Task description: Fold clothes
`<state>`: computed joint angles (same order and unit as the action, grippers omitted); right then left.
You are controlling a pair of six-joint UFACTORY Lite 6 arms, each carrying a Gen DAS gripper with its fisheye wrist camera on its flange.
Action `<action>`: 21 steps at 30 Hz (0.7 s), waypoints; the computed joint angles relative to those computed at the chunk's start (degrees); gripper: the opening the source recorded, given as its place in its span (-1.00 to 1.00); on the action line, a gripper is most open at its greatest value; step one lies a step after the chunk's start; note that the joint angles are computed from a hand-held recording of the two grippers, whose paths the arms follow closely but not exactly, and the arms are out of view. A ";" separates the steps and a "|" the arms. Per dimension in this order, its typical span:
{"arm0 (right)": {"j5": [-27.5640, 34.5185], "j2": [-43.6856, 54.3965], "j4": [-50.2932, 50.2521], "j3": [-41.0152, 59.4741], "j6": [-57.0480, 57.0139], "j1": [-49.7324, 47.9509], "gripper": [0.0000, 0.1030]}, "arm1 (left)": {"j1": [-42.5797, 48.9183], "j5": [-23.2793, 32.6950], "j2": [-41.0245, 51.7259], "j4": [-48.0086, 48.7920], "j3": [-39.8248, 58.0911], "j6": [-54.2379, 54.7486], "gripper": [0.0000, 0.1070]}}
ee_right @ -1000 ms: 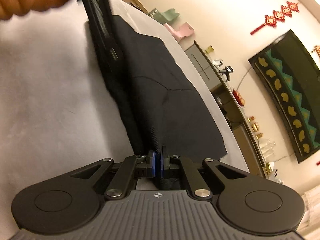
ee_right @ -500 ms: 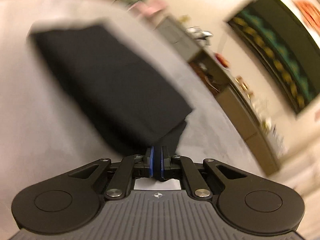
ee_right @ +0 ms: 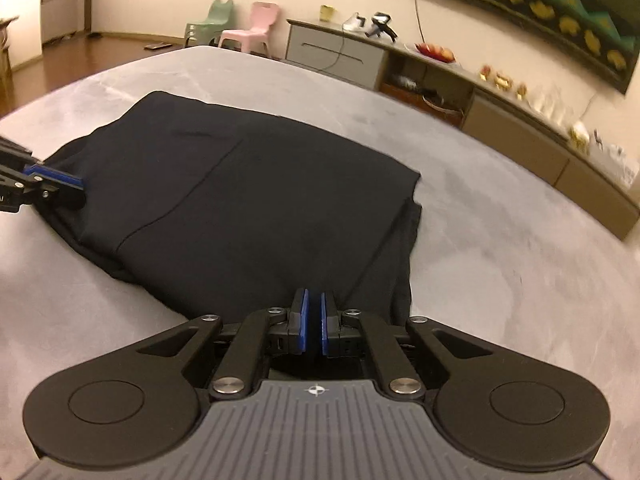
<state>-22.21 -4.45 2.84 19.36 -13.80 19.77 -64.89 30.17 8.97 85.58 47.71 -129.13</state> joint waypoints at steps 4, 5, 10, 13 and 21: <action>-0.48 0.52 5.98 0.51 -4.64 1.11 -0.96 | -0.79 2.21 2.35 -3.84 3.19 5.40 -0.80; -0.68 0.50 8.85 0.45 -6.64 1.67 -0.96 | -0.29 1.98 3.42 -4.11 4.48 6.86 -0.80; -10.66 13.28 31.33 8.81 -26.73 5.21 -0.97 | 7.84 -5.85 12.32 -3.66 15.98 18.41 -0.79; -12.05 19.93 31.70 15.10 -27.70 1.15 -0.96 | 12.10 -7.76 22.39 -12.86 30.14 34.27 -0.74; -4.01 29.66 23.05 29.78 -21.49 -11.62 -0.94 | 18.42 -5.21 49.09 -41.81 70.09 68.86 -0.74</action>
